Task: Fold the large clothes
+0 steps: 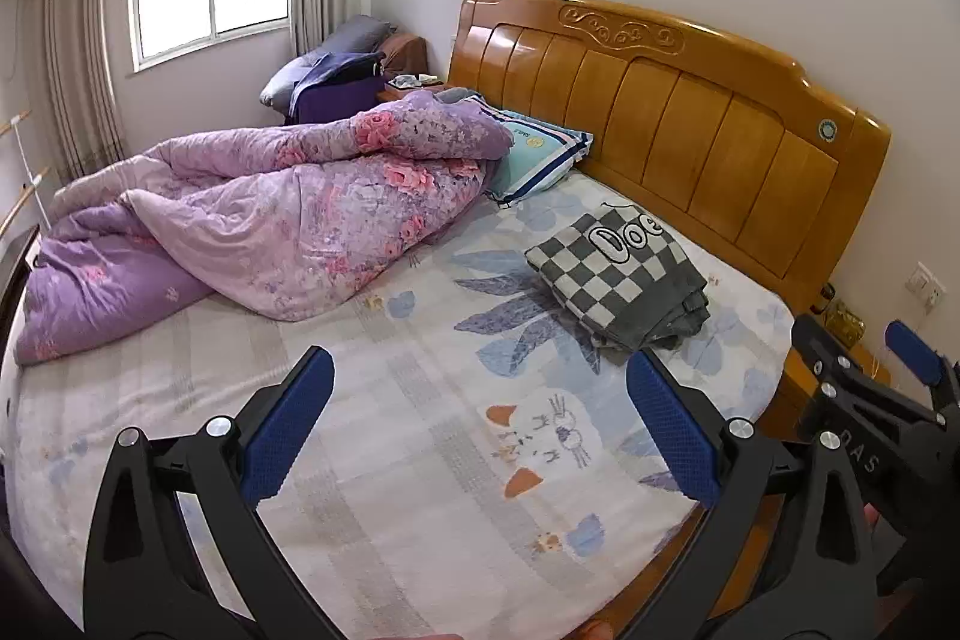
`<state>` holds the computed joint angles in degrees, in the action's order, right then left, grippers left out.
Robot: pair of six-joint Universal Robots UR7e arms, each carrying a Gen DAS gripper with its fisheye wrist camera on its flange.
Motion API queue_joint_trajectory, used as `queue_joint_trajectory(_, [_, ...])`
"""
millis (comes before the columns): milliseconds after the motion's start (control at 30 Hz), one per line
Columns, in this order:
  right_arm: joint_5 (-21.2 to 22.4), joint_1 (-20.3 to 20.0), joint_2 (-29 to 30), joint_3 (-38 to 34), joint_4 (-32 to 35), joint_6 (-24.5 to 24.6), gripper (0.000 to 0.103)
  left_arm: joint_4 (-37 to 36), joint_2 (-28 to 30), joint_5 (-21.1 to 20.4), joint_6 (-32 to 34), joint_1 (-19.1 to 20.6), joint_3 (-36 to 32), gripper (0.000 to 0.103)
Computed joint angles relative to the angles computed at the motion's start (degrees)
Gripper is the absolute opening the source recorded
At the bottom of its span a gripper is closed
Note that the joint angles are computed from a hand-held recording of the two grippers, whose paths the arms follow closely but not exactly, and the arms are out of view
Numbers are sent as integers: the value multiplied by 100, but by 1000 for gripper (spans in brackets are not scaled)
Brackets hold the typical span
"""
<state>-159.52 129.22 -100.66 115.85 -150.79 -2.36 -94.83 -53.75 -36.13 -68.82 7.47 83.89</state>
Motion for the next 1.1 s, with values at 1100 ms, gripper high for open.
queue_joint_trajectory(1100, [220, -115, 67, -76, -292, -140, 95, -116, 94, -386, 13, 156, -3, 98])
